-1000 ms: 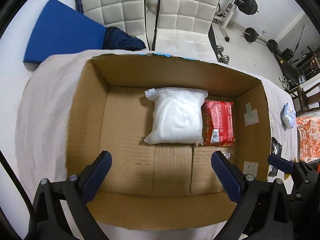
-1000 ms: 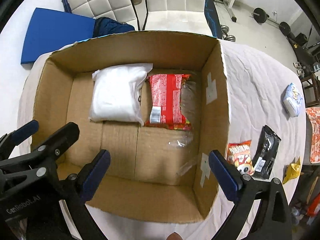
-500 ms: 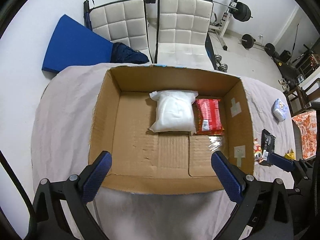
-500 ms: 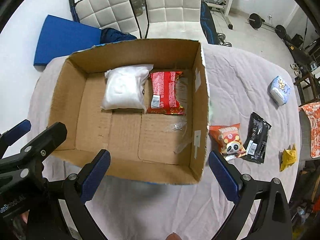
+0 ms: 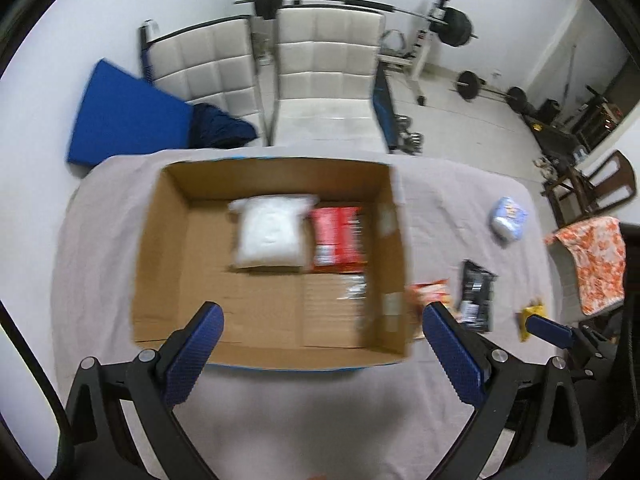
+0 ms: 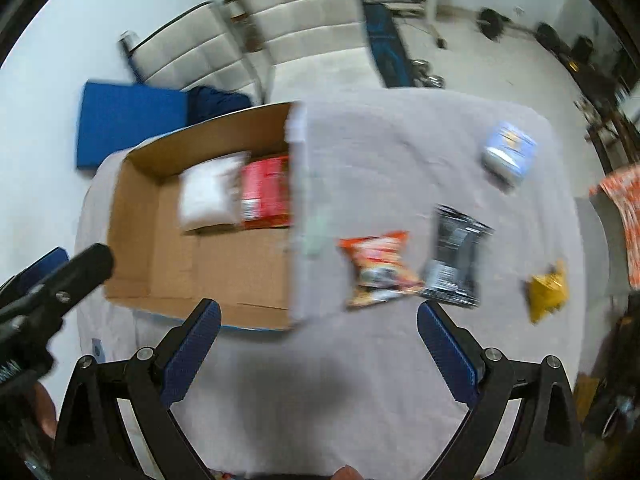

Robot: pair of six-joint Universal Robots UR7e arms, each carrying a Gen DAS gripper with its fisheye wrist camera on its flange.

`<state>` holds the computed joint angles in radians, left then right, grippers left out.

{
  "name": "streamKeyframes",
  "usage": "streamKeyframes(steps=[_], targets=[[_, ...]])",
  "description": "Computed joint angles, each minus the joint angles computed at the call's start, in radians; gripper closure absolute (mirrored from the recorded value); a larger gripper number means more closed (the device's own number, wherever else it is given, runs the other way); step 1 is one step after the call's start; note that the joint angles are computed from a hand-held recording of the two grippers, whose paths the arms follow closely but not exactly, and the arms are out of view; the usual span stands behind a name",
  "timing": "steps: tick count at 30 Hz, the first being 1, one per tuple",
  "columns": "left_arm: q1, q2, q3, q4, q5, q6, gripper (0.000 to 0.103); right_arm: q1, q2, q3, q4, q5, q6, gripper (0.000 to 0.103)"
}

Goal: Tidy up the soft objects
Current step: 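Lift both tools out of the box toward the remaining snacks, then grasp the black snack bag with the left tool while the right tool grasps the yellow bag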

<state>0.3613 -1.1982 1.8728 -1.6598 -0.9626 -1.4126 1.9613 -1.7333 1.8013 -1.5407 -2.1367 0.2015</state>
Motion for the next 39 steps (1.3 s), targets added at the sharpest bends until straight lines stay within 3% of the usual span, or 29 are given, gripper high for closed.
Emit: streamKeyframes(steps=[4, 10, 13, 17, 19, 23, 25, 27, 31, 35, 37, 39], targets=[[0.025, 0.153, -0.09, -0.144, -0.05, 0.116, 0.001, -0.163, -0.06, -0.068, 0.046, -0.069, -0.057, 0.003], [0.083, 0.416, -0.268, -0.28, -0.16, 0.302, 0.001, -0.431, -0.073, -0.159, 0.013, -0.129, -0.166, 0.003], [0.118, 0.542, -0.366, -0.299, -0.214, 0.363, 0.001, -0.571, -0.05, -0.204, 0.0, -0.095, -0.185, 0.003], [0.161, 0.676, -0.47, -0.285, -0.27, 0.387, 0.003, -0.745, -0.008, -0.247, 0.013, 0.027, -0.132, 0.003], [0.181, 0.712, -0.491, -0.282, -0.296, 0.391, 0.003, -0.823, 0.013, -0.262, 0.032, 0.101, -0.095, 0.011], [0.215, 0.763, -0.508, -0.287, -0.352, 0.386, 0.003, -0.914, 0.036, -0.255, 0.059, 0.205, -0.05, 0.027], [0.227, 0.781, -0.517, -0.276, -0.37, 0.382, 0.003, -0.925, 0.051, -0.246, 0.062, 0.203, -0.048, 0.038], [0.237, 0.794, -0.521, -0.271, -0.385, 0.378, 0.003, -0.904, 0.061, -0.238, 0.049, 0.172, -0.074, 0.039], [0.246, 0.806, -0.526, -0.264, -0.395, 0.374, 0.003, -0.792, 0.093, -0.215, 0.039, -0.025, -0.234, 0.043], [0.254, 0.827, -0.538, -0.263, -0.415, 0.371, 0.003, -0.667, 0.098, -0.118, -0.045, -0.286, -0.418, 0.043], [0.257, 0.836, -0.543, -0.261, -0.421, 0.371, 0.003, -0.643, 0.096, -0.097, -0.065, -0.32, -0.452, 0.043], [0.262, 0.851, -0.554, -0.261, -0.429, 0.374, 0.003, -0.645, 0.094, -0.11, -0.043, -0.286, -0.421, 0.043]])
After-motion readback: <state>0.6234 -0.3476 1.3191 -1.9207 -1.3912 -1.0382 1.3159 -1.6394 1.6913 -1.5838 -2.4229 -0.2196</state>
